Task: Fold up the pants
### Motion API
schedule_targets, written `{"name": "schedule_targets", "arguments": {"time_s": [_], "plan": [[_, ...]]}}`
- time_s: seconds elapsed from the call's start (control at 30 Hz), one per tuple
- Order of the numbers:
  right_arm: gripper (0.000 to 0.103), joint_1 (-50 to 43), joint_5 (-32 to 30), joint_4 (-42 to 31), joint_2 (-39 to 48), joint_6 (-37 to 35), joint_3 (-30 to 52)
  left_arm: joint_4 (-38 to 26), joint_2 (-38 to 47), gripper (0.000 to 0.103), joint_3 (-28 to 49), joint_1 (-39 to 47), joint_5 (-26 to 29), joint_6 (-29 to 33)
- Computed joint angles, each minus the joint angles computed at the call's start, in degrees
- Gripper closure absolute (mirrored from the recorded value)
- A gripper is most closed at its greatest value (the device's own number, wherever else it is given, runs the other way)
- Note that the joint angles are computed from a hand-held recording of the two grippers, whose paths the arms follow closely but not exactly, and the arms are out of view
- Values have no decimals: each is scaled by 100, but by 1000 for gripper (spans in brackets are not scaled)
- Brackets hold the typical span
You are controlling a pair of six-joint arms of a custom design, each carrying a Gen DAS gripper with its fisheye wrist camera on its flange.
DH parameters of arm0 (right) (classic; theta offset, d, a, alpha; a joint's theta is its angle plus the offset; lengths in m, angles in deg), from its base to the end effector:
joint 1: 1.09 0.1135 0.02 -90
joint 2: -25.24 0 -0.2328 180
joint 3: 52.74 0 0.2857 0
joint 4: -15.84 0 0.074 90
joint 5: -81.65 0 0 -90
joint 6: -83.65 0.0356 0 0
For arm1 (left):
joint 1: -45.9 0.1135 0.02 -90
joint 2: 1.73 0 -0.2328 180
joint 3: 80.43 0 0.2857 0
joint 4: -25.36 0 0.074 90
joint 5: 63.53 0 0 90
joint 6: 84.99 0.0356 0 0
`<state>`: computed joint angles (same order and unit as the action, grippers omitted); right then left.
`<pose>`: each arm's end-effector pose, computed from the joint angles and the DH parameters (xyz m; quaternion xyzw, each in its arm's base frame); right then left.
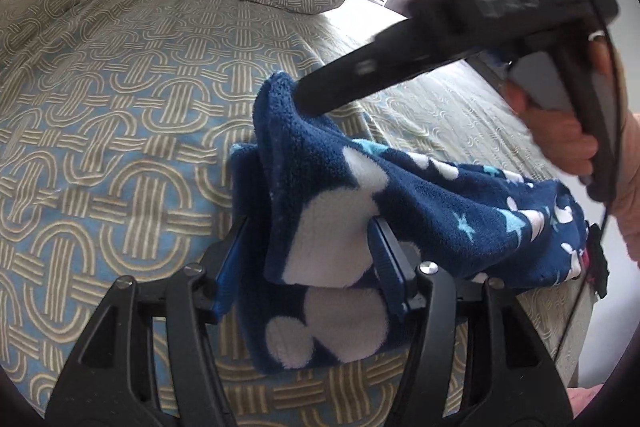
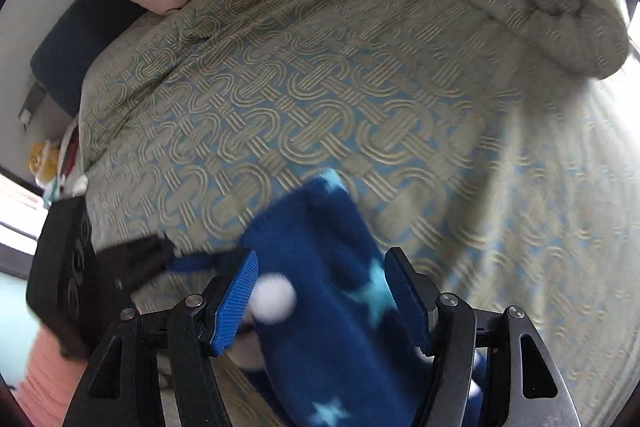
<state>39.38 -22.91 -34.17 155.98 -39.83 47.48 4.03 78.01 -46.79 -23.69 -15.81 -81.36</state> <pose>0.3258 0.2897 0.0378 -0.6029 0.7835 0.1310 0.0740 0.0975 -0.1933 0.0441 -0.2033 0.8946 -0.1049 0.3839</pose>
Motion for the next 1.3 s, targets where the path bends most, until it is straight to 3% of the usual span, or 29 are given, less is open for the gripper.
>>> {"name": "schedule_targets", "arguments": {"time_s": [0.17, 0.33, 0.37, 0.4, 0.43, 0.57, 0.73, 0.9, 1.0, 1.07, 1.13, 1.23, 1.3], "plan": [[36, 285, 253, -212, 597, 521, 640, 817, -455, 42, -290, 32, -52, 745], [38, 405, 792, -88, 772, 1027, 803, 1634, -477, 42, -340, 125, 337, 1393], [58, 423, 905, 16, 762, 1090, 767, 1619, -447, 42, -312, 119, 347, 1394], [92, 446, 1044, 94, 746, 1119, 716, 1526, -369, 42, -231, 73, 326, 1350], [95, 442, 1123, 113, 719, 1143, 675, 1392, -342, 42, -179, 54, 317, 1309], [96, 369, 1102, 620, 109, 1044, -25, 691, -309, 42, -74, 49, 318, 964], [96, 254, 718, 788, -741, 949, -642, 727, -335, 42, -165, 97, 402, 943], [96, 277, 638, 753, -1497, 746, -1119, 280, 19, 47, 472, -67, -17, 1222], [95, 345, 693, 849, -1813, 697, -1397, -340, -114, 48, 648, -213, -293, 1153], [96, 305, 669, 780, -2067, 618, -1539, -574, -440, 44, 526, -423, -480, 976], [96, 268, 639, 701, -2266, 540, -1636, -821, -726, 30, 438, -547, -627, 863], [95, 280, 638, 675, -2508, 485, -1792, -1304, -683, 29, 603, -629, -920, 830], [96, 304, 658, 668, -2630, 456, -1887, -1187, -726, 29, 566, -480, -819, 1178]]}}
